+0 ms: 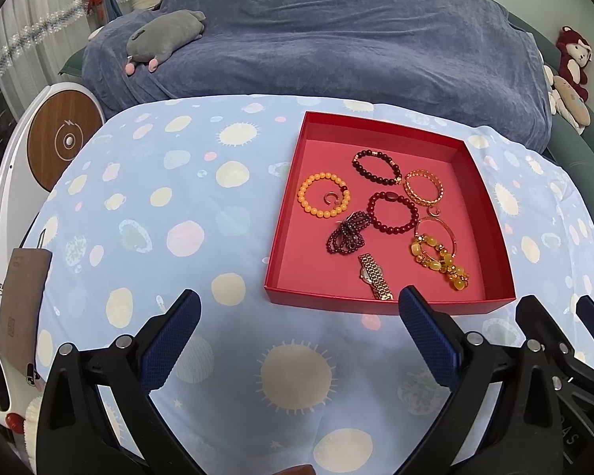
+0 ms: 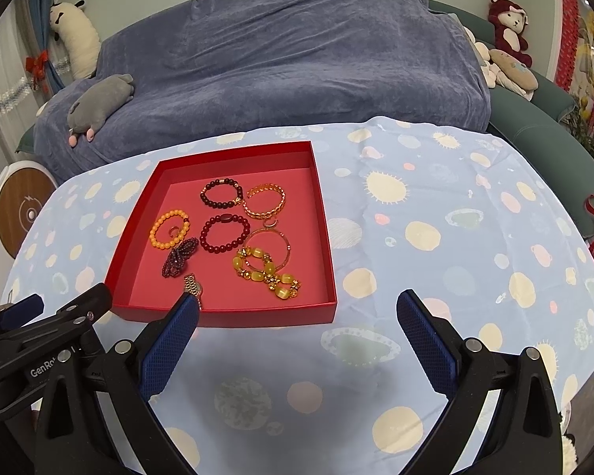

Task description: Organize jewelry

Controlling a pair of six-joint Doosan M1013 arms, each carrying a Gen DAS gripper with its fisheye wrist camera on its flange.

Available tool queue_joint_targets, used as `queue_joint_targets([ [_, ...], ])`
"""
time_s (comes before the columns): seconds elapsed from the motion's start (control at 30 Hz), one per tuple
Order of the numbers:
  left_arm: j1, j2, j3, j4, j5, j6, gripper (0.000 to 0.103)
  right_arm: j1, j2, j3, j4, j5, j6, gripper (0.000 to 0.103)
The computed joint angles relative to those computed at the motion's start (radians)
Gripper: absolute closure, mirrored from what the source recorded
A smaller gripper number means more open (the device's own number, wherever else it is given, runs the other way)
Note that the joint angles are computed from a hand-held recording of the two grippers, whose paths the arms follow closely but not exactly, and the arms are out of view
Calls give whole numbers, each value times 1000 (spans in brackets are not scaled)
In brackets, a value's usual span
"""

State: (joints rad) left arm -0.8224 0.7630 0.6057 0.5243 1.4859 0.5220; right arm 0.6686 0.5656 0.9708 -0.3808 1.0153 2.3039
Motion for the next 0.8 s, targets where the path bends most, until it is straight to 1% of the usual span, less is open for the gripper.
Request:
queue_joint_targets([
  [0.27, -1, 0, 1, 3, -1, 14, 7, 1, -3, 4, 0, 0, 4, 7],
  [0.8, -2, 2, 3, 7, -2, 4, 7, 1, -7, 18, -6, -1, 12, 7],
])
